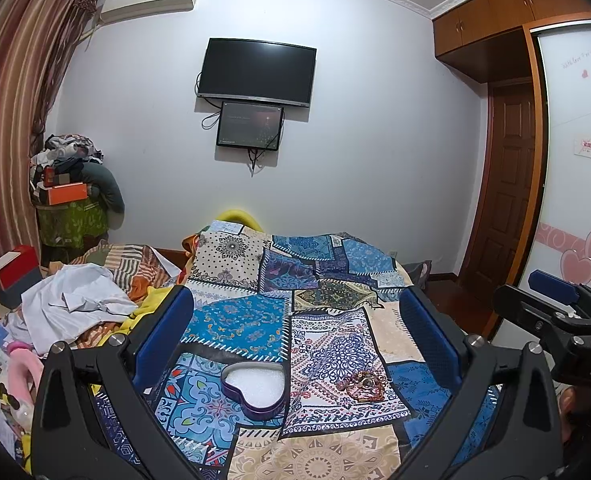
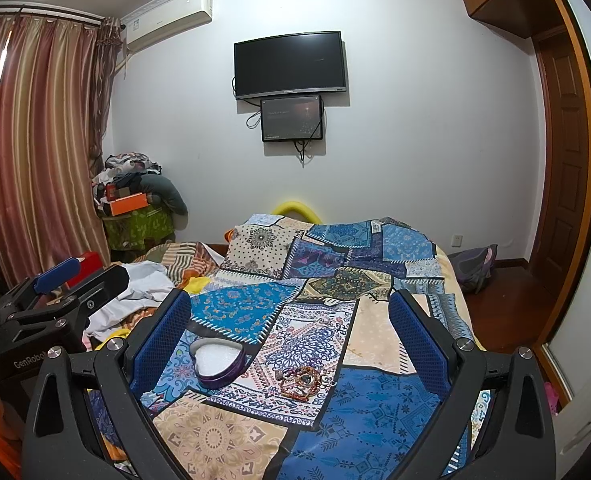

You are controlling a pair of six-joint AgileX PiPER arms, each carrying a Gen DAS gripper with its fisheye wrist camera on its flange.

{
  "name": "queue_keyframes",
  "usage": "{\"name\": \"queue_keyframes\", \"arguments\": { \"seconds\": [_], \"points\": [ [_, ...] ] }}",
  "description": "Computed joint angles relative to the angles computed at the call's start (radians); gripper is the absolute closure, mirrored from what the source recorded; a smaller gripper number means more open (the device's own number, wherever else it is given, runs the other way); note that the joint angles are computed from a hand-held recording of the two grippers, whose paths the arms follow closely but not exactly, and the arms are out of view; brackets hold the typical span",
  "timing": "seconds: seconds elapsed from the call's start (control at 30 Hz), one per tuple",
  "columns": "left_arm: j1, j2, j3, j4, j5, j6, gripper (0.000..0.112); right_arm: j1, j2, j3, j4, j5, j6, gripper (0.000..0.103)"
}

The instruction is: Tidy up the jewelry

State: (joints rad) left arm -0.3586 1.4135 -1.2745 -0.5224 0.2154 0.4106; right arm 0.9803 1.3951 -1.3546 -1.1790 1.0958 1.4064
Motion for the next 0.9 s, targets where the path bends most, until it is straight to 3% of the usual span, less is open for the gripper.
{"name": "queue_keyframes", "arguments": {
  "seconds": [0.47, 0.9],
  "points": [
    [-0.006, 0.036, -0.031, 0.068, 0.017, -0.067, 0.009, -0.033, -0.011, 0.012, 0.033, -0.02, -0.012, 0.005],
    [-0.038, 0.224, -0.193, 0.199, 0.11, -0.174, 0.009, -0.169, -0.008, 0.088, 0.111, -0.089, -0.025, 0.005]
  ]
}}
